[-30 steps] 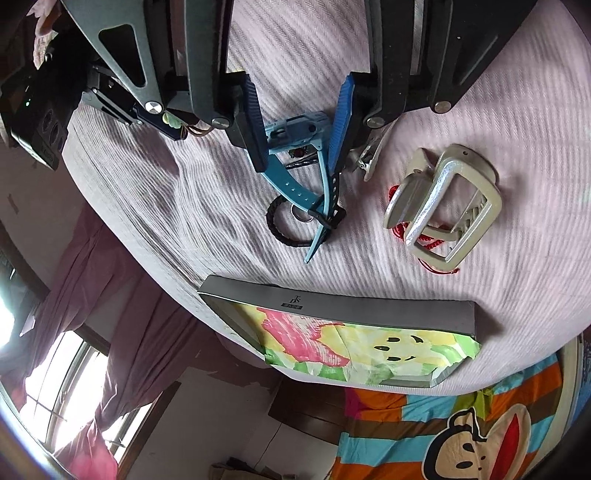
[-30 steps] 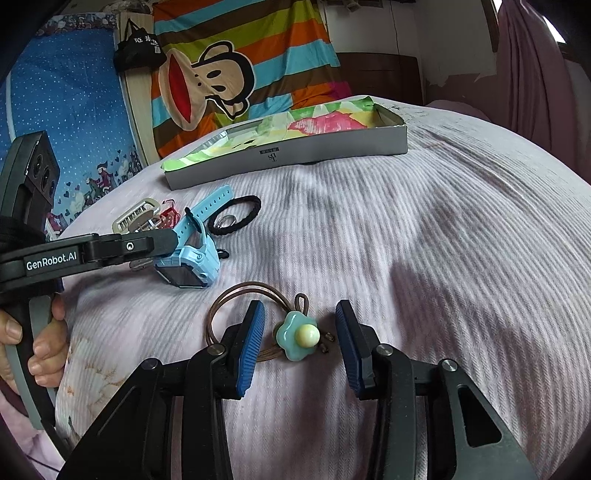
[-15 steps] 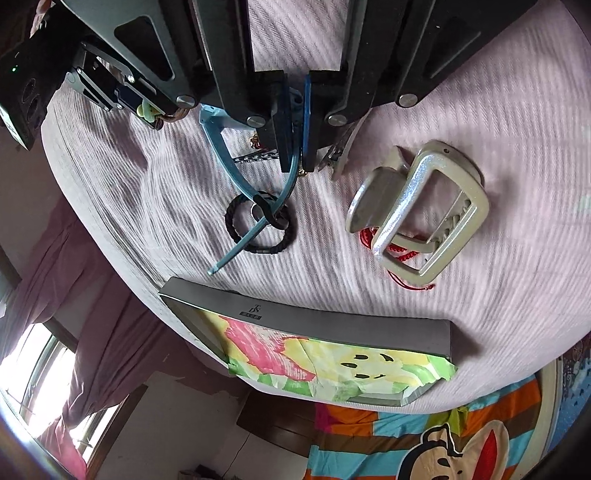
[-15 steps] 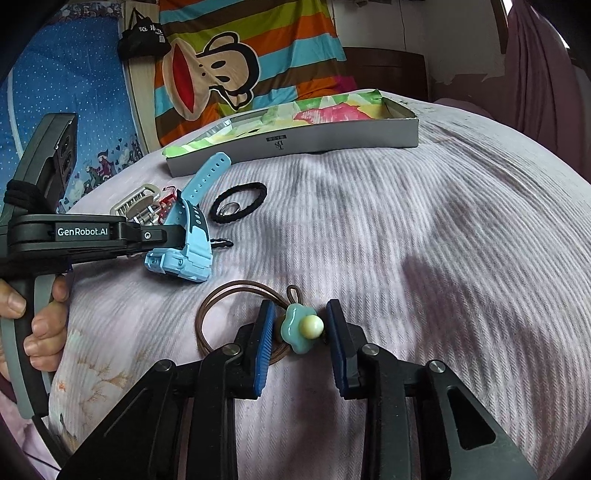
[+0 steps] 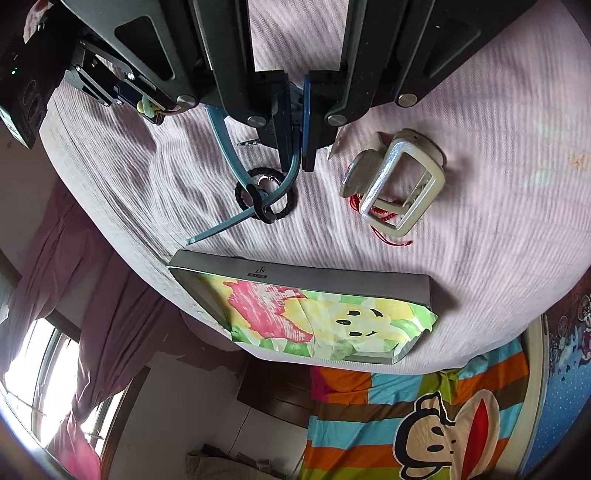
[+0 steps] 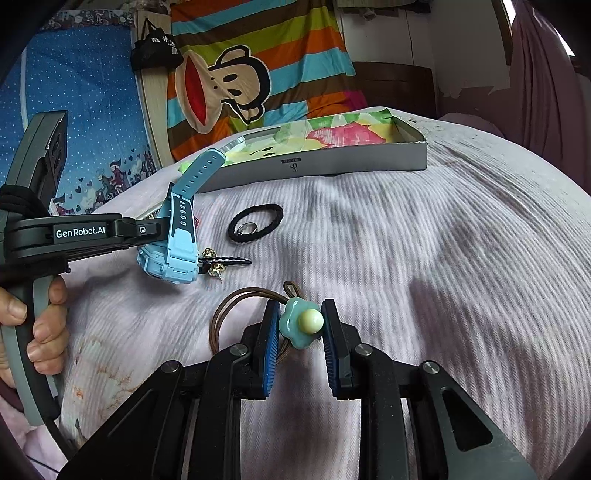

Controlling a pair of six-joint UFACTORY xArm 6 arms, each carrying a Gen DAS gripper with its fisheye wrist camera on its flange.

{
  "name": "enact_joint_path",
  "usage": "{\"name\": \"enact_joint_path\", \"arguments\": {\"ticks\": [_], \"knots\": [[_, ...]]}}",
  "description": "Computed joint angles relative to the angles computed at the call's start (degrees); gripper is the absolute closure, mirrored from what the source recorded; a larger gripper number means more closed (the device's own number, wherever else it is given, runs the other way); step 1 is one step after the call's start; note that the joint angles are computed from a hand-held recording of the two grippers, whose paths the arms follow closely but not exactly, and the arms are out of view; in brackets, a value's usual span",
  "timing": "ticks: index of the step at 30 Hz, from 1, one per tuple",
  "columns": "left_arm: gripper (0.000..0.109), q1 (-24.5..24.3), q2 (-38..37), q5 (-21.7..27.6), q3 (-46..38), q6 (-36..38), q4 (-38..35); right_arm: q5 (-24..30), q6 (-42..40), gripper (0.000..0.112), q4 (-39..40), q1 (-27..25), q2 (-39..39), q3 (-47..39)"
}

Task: Organize jewelry
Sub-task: 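Lower the smartwatch into the tray with the left tool while the right tool releases the hair tie there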

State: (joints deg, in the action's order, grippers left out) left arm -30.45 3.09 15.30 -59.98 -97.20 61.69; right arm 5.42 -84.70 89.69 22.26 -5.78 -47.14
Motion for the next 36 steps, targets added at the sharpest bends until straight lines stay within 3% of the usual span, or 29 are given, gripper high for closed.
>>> {"name": "enact_joint_path", "arguments": {"ticks": [11,16,28,36], "knots": [[0.104,0.78,-0.66,2.23,-2.57,-1.66,2.93,2.12,-3.28,0.092,1.9,-0.42,4.13,-8.17],[0.104,2.94,0.18,4.23,-6.12,0.31,1.4,3.8,1.35,0.092,-3.34,-1.38,9.22,-16.77],[0.104,10.89,9.79,5.42,-18.02,3.95,-2.41,7.69,33.39,0.092,-34.47,-2.05,29.44,-41.5],[0.104,12.03,15.77,8.0,-23.2,13.05,-12.72,12.69,56.43,0.092,-58.3,-2.65,40.97,-54.42]]}}
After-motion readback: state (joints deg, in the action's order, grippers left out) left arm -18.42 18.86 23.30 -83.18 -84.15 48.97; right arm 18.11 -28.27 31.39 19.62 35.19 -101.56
